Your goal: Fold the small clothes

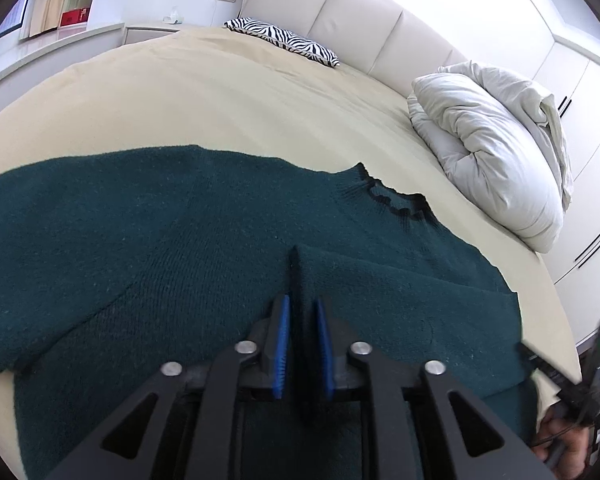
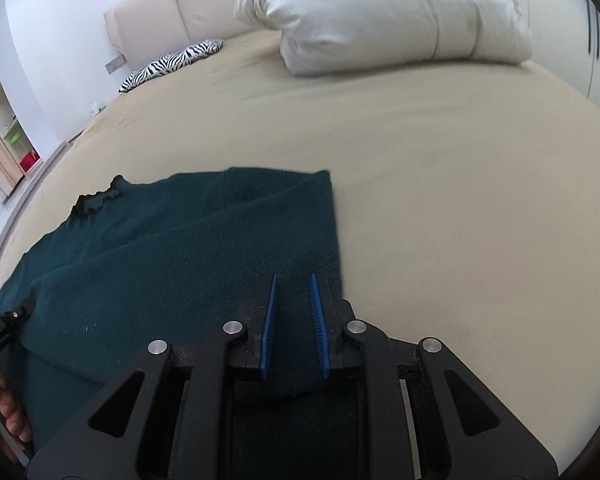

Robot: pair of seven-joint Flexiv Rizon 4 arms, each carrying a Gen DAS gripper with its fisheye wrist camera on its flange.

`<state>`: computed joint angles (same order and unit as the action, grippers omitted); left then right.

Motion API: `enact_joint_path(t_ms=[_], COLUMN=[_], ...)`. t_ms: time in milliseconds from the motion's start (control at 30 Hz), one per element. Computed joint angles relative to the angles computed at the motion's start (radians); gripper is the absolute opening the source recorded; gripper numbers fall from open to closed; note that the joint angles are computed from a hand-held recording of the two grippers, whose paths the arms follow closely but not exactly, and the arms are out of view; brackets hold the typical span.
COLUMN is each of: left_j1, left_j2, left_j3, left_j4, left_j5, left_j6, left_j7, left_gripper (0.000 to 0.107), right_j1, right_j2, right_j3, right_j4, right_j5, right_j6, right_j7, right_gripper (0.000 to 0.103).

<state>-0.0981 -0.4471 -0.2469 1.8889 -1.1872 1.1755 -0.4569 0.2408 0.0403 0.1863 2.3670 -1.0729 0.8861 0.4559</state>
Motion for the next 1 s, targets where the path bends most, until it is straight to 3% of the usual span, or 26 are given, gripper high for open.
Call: enact_joint_path(t_ms=[33,100,133,167,233,333,467,533,667,867,1000], left_j1=[0.003,0.009,0.015,0.027,0.045,0.091,0.204,0.263,0.363,0.416,0.449], left_j2=[0.017,0.057,0.086,0.123,0.165,0.200,0.171,0.144,0.086,-0.015,-0.101], left_j3=[0.005,0.011,0.013,0.021,0.066,0.155,0.245,0.266,0.261,0.220,0.180], left_j4=[0.011,0.040,0.061,0.087,0.116,0.148,0.144,0.130,0.090,-0.017,-0.092], left_j5=[0.003,-0.025,-0.072,-0.141,-0.196,-0.242,-0.214,-0.219,-0.298,-0.378,-0.462], left_j6=[-0.009,-0.006,-0.002,-0.011,-0.063,-0.136,-0.231,-0.258,-0.348,-0.376,-0.378], left_j7=[-0.006,0.015,0.053,0.101,0.108,0.065,-0.082,-0.144,-0.233,-0.340,-0.481], left_gripper=[0.038,0.055,0.060,0.061,0.061,0.062,0.062,0.062,0.063,0.063,0.034], right_j1=[0.004,-0.003,0.011,0.020,0.013,0.042,0.096,0.117,0.178,0.274,0.314], right_j2=[-0.012,0.001,0.014,0.028,0.080,0.121,0.122,0.092,0.003,-0.104,-0.099], right_j3=[0.002,-0.002,0.012,0.021,0.039,0.094,0.131,0.127,0.123,0.100,0.099], right_j4=[0.004,0.016,0.001,-0.007,0.007,-0.012,-0.033,-0.048,-0.103,-0.194,-0.213], right_j5=[0.035,0.027,0.100,0.120,0.039,-0.026,-0.087,-0.130,-0.193,-0.161,-0.130], right_j6=[0.015,0.036,-0.008,-0.040,-0.035,-0.124,-0.121,-0.062,0.008,0.007,-0.037], right_j7=[-0.023,-0.031,-0.065,-0.049,0.053,0.132,0.219,0.298,0.398,0.352,0.324], right_gripper=[0.030,0.030,0.033,0.037,0.040,0.065,0.071,0.071,0.071,0.071,0.071])
